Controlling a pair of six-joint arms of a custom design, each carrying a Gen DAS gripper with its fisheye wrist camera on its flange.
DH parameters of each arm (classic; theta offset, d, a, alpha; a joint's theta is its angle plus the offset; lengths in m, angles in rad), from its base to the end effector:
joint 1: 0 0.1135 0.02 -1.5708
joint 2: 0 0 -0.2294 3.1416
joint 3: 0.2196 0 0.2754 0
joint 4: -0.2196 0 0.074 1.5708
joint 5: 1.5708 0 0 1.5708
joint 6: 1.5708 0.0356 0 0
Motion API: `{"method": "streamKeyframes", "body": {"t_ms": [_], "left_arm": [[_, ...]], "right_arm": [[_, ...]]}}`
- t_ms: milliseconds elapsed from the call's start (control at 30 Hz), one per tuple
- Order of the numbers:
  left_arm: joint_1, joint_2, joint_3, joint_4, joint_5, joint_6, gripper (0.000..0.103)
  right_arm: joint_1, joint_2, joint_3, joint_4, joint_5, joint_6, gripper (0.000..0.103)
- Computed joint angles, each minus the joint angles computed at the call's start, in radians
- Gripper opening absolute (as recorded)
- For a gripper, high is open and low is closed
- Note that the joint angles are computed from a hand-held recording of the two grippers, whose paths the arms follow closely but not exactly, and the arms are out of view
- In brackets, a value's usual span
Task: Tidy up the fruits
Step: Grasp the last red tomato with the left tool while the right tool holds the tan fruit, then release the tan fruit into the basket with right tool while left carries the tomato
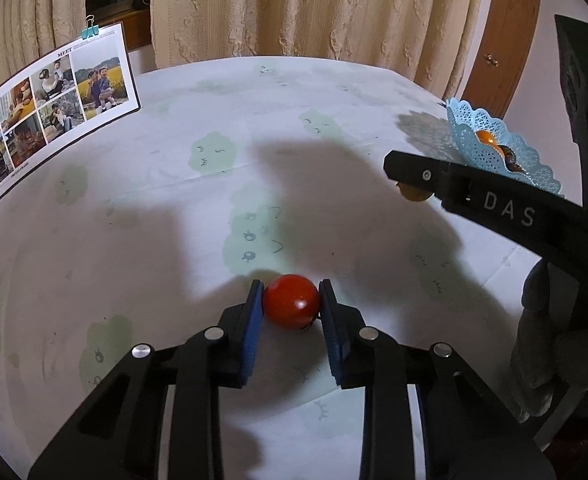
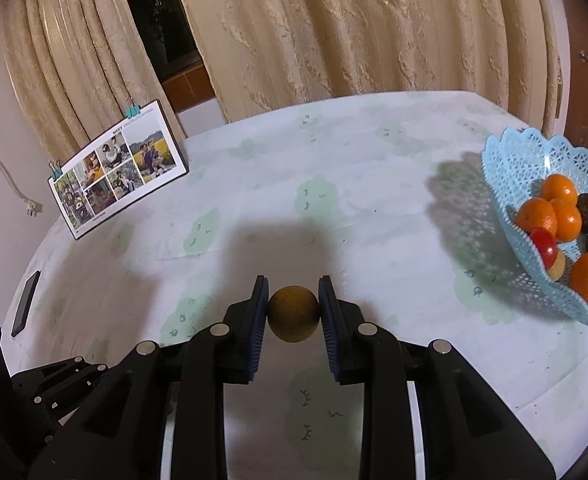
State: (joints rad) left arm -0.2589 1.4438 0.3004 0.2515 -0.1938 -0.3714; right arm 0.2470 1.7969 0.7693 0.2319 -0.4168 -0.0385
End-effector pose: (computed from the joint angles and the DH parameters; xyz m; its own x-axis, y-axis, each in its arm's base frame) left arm 0.2196 -0.0511 0.0365 -0.7498 -0.1698 -0.6395 -0.1479 0.9851 -0.0882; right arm 0.3225 0.0962 0.0619 -0.6730 -0.2060 -0.7104 -0.5245 0.8101 0.2620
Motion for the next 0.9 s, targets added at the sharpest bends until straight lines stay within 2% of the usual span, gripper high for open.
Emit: {"method": "streamKeyframes", "body": {"t_ms": [200,500,900], "left_arm": [[-0.026,-0.041,-0.014,-0.014,-0.019,-0.003,0.028],[-0.078,-0.09,-0.008,-0.053,-0.057,-0.014,0.028],[-0.188,-0.042,0.099,-0.113,-0.119,-0.029,0.028]], "right_arm": [[-0.05,-0.076,-0.049,0.032,-0.013,0.008,0.027],[-0.259,-0.135,-0.046,0.032,-0.055,0.016,0.027],[-0.504,0.028,0.112,0.017,-0.064,0.036,0.027]]}}
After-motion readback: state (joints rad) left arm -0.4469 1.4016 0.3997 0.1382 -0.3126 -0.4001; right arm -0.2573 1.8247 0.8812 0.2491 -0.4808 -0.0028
